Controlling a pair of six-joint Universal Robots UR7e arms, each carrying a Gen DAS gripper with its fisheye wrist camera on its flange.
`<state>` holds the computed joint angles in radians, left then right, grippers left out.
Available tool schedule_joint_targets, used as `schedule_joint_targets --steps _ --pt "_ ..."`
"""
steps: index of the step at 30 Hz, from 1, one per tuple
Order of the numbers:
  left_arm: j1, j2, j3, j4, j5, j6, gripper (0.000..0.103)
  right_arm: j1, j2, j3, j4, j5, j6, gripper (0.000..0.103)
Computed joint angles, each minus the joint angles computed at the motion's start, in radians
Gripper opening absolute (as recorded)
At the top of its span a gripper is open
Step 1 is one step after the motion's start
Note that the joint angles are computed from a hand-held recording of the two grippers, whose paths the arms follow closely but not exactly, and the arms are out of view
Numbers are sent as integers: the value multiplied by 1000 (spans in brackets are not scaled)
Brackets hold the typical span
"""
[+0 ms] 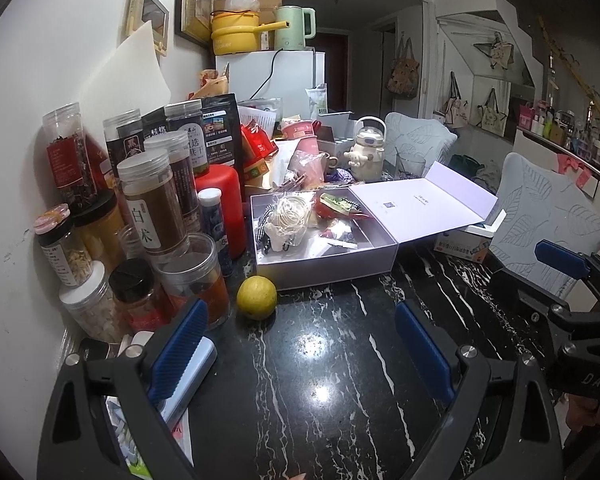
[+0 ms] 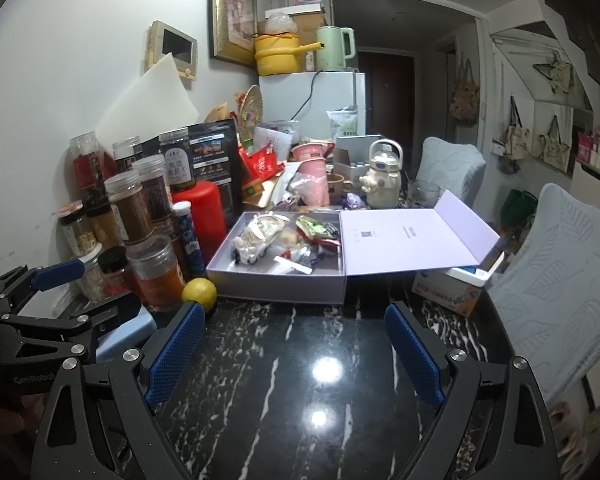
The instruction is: Organize soft objects
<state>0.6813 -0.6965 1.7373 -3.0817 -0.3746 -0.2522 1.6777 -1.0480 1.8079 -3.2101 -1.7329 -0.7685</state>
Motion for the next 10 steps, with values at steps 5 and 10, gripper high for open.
schedule_joint_targets --steps 5,10 --pt "3 2 -5 18 7 -11 96 -1 1 -3 3 -7 3 93" --pt "15 1 -8 47 -5 -41 96 -3 7 -13 19 -12 10 93"
